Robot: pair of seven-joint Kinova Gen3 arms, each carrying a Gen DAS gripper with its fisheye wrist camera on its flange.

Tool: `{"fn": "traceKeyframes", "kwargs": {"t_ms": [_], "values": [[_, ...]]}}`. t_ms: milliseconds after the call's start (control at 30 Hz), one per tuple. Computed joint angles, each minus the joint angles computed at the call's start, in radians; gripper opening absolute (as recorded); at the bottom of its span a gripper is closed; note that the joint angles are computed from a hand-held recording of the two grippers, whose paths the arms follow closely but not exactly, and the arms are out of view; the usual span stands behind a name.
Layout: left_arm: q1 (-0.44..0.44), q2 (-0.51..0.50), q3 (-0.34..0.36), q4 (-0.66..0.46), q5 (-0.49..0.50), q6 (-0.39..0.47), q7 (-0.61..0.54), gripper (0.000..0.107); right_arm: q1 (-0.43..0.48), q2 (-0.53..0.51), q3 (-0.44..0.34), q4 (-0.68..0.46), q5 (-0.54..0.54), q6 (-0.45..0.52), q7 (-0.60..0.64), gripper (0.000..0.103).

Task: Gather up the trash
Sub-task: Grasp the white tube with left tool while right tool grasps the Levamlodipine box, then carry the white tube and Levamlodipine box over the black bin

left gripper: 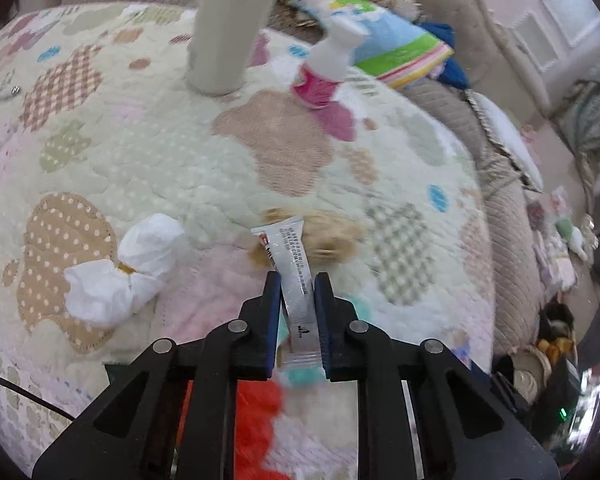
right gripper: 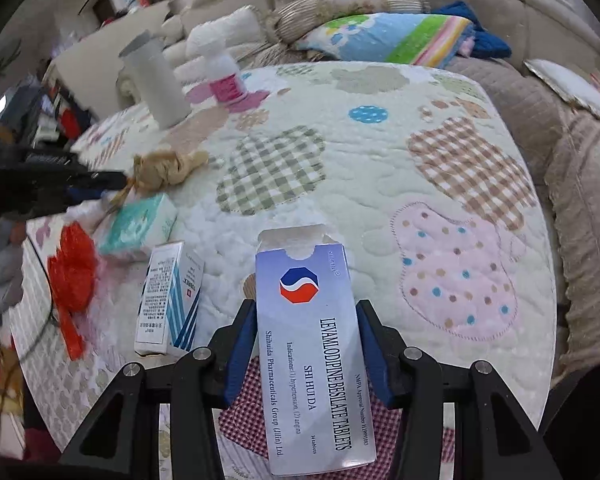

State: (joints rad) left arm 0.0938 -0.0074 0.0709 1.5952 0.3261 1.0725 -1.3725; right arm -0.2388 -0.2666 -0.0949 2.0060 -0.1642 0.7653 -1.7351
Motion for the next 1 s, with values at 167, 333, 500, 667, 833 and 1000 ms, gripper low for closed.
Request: {"fn": "traceKeyframes", "kwargs": {"t_ms": [167,333,500,667,833,1000], "values": [[0.037,-0.06,0.025,-0.006,0.017,0.025,-0.047,0.013,0.013,-0.047,-0.024,0.014,0.019,0.023,-0.05,0.048],[0.1,-0.097,0.071,0.004,-0.024,0.015,-0.034,0.013,0.019,-0.089,-0.039,0.02,0.041,0.045,-0.094,0.048],[0.153,-0.119,0.109,0.014,-0.081,-0.004,0.003,0.013,0.022,-0.122,-0.042,0.029,0.046,0.059,-0.121,0.048],[0.19,-0.136,0.135,0.022,-0.128,-0.019,0.035,0.013,0.031,-0.152,-0.049,0.035,0.063,0.076,-0.148,0.048],[0.227,-0.143,0.17,0.028,-0.183,-0.039,0.079,0.013,0.034,-0.186,-0.03,0.04,0.06,0.096,-0.145,0.047],[0.261,-0.137,0.196,0.022,-0.217,-0.044,0.115,0.013,0.045,-0.22,-0.01,0.044,0.055,0.115,-0.134,0.047]]}}
